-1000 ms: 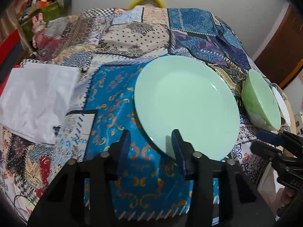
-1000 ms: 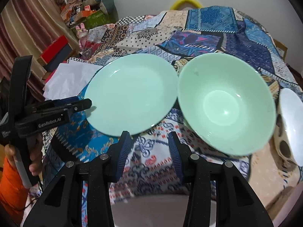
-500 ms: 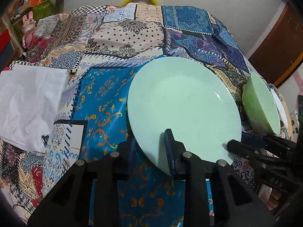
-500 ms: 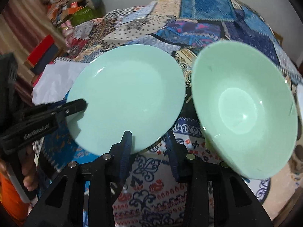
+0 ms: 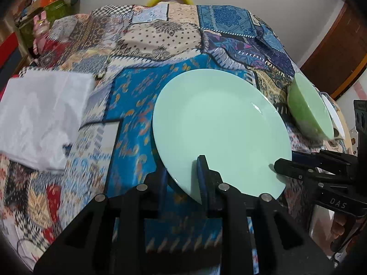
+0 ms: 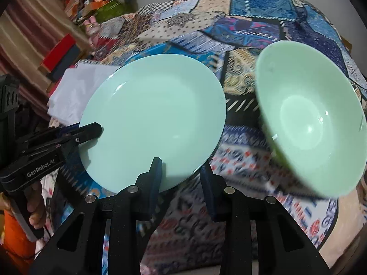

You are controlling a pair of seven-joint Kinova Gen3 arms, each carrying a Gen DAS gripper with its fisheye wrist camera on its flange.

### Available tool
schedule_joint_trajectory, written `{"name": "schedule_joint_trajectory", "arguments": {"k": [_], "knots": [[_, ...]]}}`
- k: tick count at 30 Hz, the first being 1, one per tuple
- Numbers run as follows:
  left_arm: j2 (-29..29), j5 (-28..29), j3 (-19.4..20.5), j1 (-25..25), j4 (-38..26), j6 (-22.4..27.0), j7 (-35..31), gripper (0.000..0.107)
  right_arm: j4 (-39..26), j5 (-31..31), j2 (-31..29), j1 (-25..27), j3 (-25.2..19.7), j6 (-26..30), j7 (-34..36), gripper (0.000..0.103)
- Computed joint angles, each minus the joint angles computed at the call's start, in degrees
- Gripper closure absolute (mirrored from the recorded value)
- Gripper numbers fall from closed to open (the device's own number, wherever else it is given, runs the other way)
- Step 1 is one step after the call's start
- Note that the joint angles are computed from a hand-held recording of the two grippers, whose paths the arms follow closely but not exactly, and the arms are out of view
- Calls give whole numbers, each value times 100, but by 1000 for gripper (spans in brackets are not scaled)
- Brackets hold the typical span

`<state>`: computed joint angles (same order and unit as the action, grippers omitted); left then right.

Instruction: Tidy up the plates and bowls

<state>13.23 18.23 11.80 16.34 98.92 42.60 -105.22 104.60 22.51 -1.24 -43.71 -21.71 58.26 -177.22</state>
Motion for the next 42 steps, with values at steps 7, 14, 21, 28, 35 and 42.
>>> {"name": "schedule_joint_trajectory", "arguments": {"k": [7,14,21,28,35,42], "knots": [[-659,394,-132,-313,712,169,-433,83,-159,-140,108,-232,-102,-20,125,73],[-976,775,-313,-457,1074,320,-871,83,-388,-138,303,-453,-75,241,370,72],[-914,765,-320,-417,1079,218,-819,83,-404,39,370,-338,214,319,566,71],[-816,906,-305,-461,1062,174,-964,81,-292,-102,489,-32,422,-132,1068,71],[-857,634,-260,-329,1044,18,-602,81,-228,66,452,-114,374,-172,847,71],[-1067,562,-241,-250,1129,-5,-573,81,-111,143,277,-176,244,-86,578,73]]}}
